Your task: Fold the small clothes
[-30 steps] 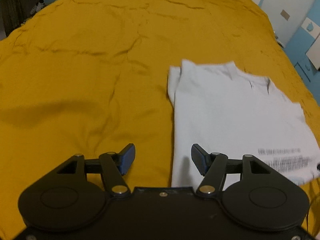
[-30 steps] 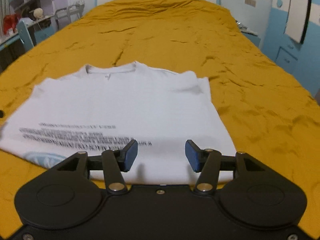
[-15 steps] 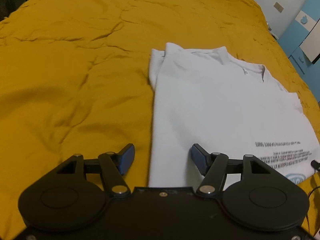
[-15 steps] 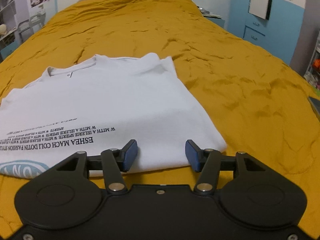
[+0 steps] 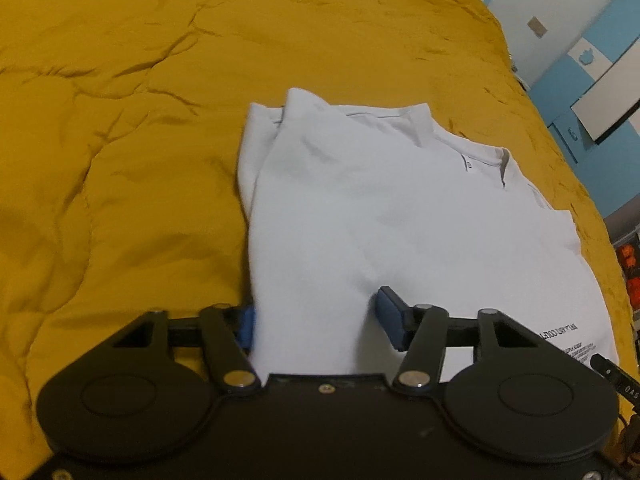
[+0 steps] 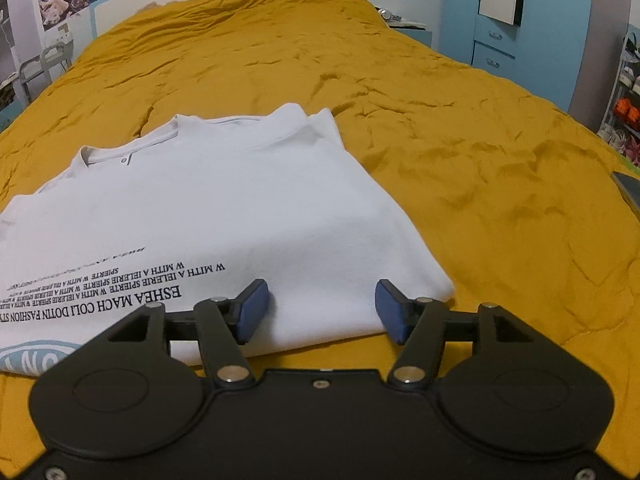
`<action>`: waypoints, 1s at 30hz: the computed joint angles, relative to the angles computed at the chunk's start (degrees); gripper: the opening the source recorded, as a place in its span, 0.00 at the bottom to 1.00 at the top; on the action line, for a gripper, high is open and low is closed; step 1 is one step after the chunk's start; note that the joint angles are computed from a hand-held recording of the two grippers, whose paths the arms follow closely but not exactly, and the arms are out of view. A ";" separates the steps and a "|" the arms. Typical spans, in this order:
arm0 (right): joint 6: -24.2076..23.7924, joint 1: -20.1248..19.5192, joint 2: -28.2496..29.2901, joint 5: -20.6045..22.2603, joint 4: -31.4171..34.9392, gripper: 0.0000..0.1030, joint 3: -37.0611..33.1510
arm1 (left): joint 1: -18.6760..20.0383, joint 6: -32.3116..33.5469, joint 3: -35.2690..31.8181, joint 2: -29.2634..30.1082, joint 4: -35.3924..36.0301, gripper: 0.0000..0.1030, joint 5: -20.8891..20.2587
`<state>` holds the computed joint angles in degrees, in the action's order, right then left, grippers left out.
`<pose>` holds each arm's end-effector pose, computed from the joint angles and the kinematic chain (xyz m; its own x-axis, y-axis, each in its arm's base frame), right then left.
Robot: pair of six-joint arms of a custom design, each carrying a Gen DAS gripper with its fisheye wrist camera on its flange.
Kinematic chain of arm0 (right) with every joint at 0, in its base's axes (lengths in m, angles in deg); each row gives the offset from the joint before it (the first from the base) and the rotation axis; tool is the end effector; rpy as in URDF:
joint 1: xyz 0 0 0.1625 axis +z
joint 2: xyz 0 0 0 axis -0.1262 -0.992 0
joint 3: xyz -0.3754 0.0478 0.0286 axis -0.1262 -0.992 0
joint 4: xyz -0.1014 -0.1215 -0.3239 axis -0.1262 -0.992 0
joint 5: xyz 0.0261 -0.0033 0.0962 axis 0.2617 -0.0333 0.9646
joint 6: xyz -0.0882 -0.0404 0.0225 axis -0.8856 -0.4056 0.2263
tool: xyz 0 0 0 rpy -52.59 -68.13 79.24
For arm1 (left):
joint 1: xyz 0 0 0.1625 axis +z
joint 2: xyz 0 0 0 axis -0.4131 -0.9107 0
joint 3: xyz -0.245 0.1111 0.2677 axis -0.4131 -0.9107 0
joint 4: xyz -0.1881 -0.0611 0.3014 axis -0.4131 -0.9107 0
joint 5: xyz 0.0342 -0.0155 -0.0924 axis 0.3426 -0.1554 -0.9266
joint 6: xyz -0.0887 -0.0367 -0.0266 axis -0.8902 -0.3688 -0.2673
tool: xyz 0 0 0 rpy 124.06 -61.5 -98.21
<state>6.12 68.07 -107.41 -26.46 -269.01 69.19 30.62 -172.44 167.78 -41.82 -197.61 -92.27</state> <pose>-0.0067 -0.3013 0.3320 -0.7268 -0.2237 0.6494 -0.6090 0.6471 -0.4587 -0.1857 -0.2228 0.1260 -0.8317 -0.4869 -0.2668 -0.1038 0.6084 -0.7869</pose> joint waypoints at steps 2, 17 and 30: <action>-0.38 -0.21 -0.05 0.25 -0.19 0.60 0.17 | 0.48 0.69 0.38 0.33 -1.46 0.28 0.70; 0.52 -0.09 -0.55 0.44 1.64 0.63 -0.44 | -1.63 -2.53 -2.94 -1.92 5.07 0.11 3.68; 2.63 -4.41 -7.67 5.91 15.01 0.65 -6.12 | 4.41 12.99 -17.26 12.38 -5.93 0.09 11.20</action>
